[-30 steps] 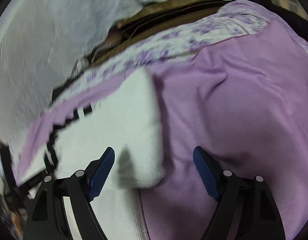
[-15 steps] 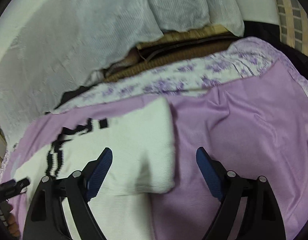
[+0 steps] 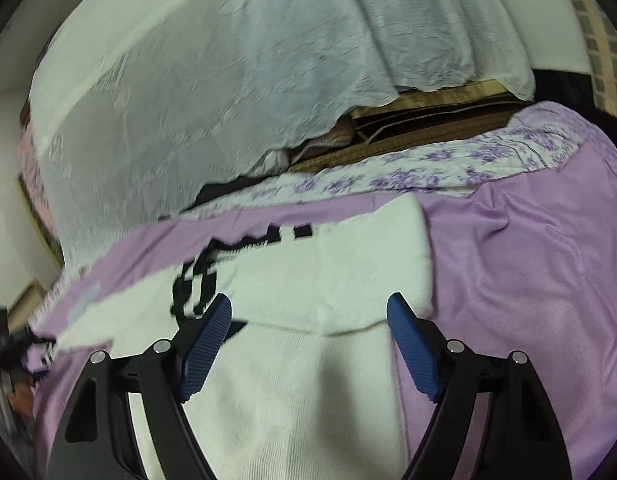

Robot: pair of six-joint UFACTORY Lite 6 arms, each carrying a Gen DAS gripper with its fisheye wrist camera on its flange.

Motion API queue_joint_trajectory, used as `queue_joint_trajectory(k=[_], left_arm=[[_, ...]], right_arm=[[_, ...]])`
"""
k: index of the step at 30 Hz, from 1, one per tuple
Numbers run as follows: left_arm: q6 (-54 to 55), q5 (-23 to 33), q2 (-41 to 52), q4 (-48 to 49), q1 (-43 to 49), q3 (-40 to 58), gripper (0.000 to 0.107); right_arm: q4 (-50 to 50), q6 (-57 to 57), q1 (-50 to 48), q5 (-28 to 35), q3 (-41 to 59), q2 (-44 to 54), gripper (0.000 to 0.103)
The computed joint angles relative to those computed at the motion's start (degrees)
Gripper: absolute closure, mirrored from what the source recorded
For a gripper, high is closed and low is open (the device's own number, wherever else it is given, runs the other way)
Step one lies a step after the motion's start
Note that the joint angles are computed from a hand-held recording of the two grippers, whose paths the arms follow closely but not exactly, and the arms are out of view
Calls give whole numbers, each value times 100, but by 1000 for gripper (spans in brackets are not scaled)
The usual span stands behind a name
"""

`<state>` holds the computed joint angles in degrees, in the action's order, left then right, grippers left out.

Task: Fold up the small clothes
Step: 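Grasp the striped cuff of the other sleeve with the left gripper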

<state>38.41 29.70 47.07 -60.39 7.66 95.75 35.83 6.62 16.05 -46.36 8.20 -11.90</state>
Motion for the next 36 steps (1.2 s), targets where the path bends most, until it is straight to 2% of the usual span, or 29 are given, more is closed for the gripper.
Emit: queue_joint_trajectory(k=[4,7,8,10,12,14,15,17,20,24,27,30,36], left_arm=[[-58,444,728,-575,328,872,8],[-526,622,1249,-489,487,1706,10],[-630,617,1339,-452,501,1848,13],[-1060,643,1691,-227,512,2430,21],[-1153,580,1777,-100,509,2585,35],[-1173,476,1867,69,542,2685,55],[-1184,452,1871,112,565,2682,60],[-1324,443,1942,303,638,2786,78],[-1416,305,1769,443,600,2622,86],[-992,-432,724,701,223,1475,90],[-897,-745,67,1050,-169,987,91],[-1596,-1026,-414,2060,-637,776,91],[-3162,-1033,-817,3859,-1490,878,91]], right_arm=[[-161,108,16,-69,46,171,22],[-588,386,-213,25,156,396,23],[-722,469,-288,81,206,475,23],[-886,599,-361,132,273,594,23],[-1109,759,-480,180,309,669,23],[-1301,893,-585,226,355,749,23],[-1373,943,-620,244,380,795,23],[-1446,996,-655,267,407,845,23],[-1445,1015,-659,244,378,828,23],[-1636,1175,-778,282,363,801,23],[-1968,1422,-1002,415,254,532,23],[-2369,1659,-1316,660,87,94,23],[-2937,1463,-1969,1329,-304,-854,23]])
